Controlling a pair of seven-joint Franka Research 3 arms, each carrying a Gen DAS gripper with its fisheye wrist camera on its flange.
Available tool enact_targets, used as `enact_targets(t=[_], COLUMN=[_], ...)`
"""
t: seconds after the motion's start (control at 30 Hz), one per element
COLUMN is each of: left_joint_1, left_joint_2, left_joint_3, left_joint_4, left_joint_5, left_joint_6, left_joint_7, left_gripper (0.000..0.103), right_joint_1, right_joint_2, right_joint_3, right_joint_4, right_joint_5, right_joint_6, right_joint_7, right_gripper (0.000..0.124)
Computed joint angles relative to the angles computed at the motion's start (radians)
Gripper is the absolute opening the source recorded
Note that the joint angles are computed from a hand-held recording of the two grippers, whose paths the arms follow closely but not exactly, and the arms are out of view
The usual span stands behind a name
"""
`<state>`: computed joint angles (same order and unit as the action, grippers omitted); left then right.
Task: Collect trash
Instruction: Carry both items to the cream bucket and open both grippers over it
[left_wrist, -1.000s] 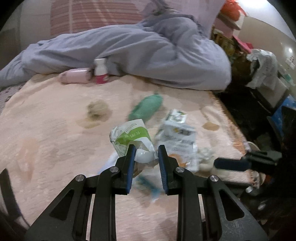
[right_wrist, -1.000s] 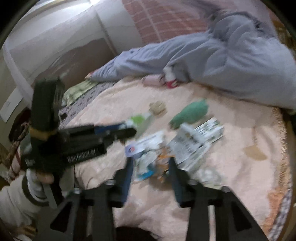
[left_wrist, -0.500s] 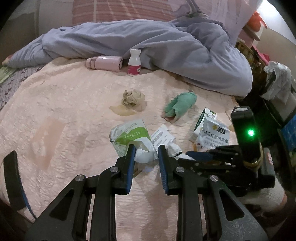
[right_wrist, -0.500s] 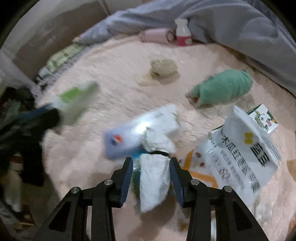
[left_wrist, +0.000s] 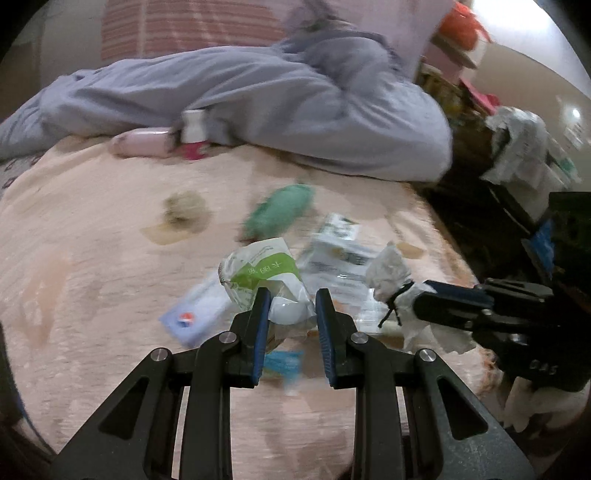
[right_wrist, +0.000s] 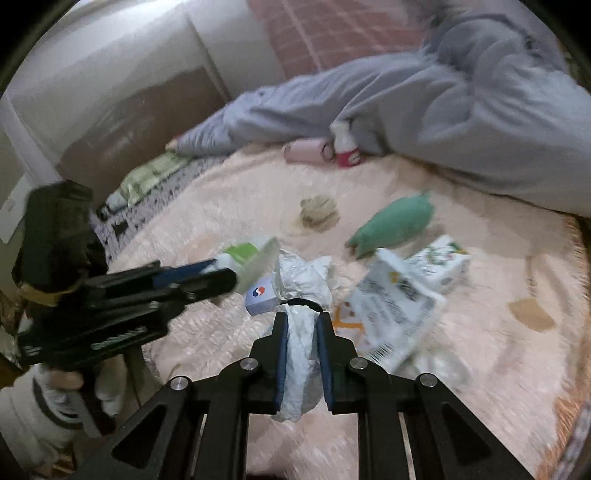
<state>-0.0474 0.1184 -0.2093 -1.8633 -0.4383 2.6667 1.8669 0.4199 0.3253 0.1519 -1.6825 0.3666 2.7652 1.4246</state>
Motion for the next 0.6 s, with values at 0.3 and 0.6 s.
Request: enact_targets(t=[0.3,0.6], left_joint_1=[-0.088,-0.181], left_joint_2=[0.047,0.172], left_joint_3=[-0.075,-0.133], left_joint_4=[0.083,0.254], left_joint_5=[-0.014,0.101], left_joint_6=[-0.031,-0.107], left_joint_7=[0.052,0.018], left_gripper=[0.022,0.022], right_joint_1=[-0.053,-0.193], right_joint_2=[-0.314,-0.558], right_joint_3=[-0.044,-0.069], right_joint_4=[-0.389,-0.683], right_joint_5=[0.040,-0.106], right_joint_6=[0.171,0.222], right_joint_7=[0.050,0.253], right_gripper=[0.015,0.015])
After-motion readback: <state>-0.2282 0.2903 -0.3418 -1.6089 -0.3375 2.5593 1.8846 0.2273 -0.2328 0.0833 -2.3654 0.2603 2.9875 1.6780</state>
